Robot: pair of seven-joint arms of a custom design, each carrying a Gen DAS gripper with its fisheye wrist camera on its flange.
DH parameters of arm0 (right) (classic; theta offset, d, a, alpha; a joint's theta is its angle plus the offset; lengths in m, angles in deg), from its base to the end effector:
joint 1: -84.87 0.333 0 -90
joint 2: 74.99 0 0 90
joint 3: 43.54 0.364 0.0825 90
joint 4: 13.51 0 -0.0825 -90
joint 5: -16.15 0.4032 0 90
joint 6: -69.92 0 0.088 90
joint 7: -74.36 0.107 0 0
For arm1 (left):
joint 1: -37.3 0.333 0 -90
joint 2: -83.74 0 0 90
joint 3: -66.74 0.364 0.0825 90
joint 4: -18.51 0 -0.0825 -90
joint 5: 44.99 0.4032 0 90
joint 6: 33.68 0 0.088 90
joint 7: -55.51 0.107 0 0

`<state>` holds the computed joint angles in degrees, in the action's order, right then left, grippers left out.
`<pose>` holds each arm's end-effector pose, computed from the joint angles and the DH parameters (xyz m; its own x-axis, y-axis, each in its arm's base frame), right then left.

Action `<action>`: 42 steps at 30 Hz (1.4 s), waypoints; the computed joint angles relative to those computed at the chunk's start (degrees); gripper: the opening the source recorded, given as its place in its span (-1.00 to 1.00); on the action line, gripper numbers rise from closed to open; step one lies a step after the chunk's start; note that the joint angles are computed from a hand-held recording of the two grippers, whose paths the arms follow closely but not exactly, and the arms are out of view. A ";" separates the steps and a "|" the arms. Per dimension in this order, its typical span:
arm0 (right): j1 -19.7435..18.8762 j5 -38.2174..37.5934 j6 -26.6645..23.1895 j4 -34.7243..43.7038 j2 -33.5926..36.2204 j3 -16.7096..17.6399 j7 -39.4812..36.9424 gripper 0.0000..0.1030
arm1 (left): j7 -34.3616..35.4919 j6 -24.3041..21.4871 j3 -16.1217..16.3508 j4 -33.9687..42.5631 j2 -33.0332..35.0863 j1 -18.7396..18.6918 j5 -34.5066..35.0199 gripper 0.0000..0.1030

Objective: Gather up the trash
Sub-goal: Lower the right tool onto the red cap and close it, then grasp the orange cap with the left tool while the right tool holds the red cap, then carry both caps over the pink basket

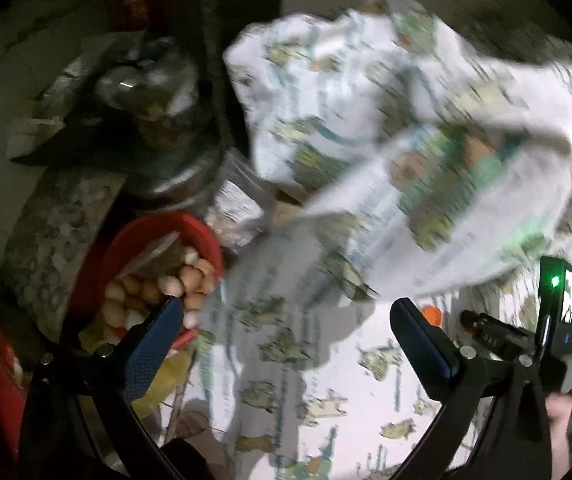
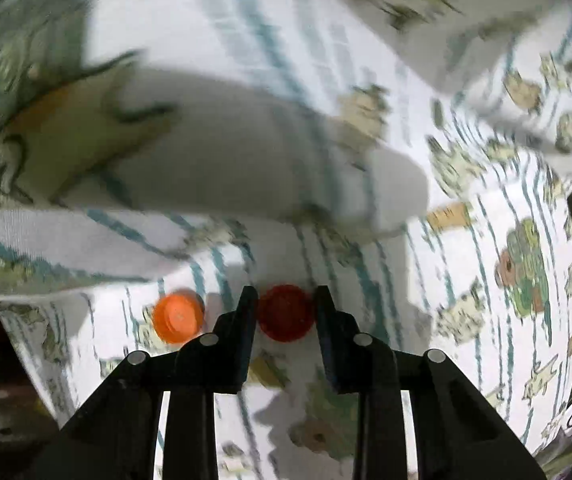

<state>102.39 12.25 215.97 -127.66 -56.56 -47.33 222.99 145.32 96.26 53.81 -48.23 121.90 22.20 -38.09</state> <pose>0.6369 0.1593 0.3570 -0.6441 -0.7480 -0.1602 -0.7258 0.6637 -0.1808 0.7554 -0.3295 0.4930 -0.4515 -0.8920 0.0233 -0.8073 0.3972 -0.4364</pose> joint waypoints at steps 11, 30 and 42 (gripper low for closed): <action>-5.48 -1.82 4.41 -12.14 -11.97 -0.34 2.07 -0.40 | 12.28 6.05 -5.56 -8.02 1.58 -2.75 -4.44 0.53; -14.37 -8.50 5.42 -20.51 -22.68 3.68 -1.01 -0.40 | 0.68 13.94 -1.77 -5.80 8.02 -8.85 5.11 -0.44; -13.24 -19.86 4.61 -21.68 -28.05 9.17 9.33 -0.40 | 3.85 21.24 -7.14 -21.90 -8.21 -1.74 -3.37 -0.45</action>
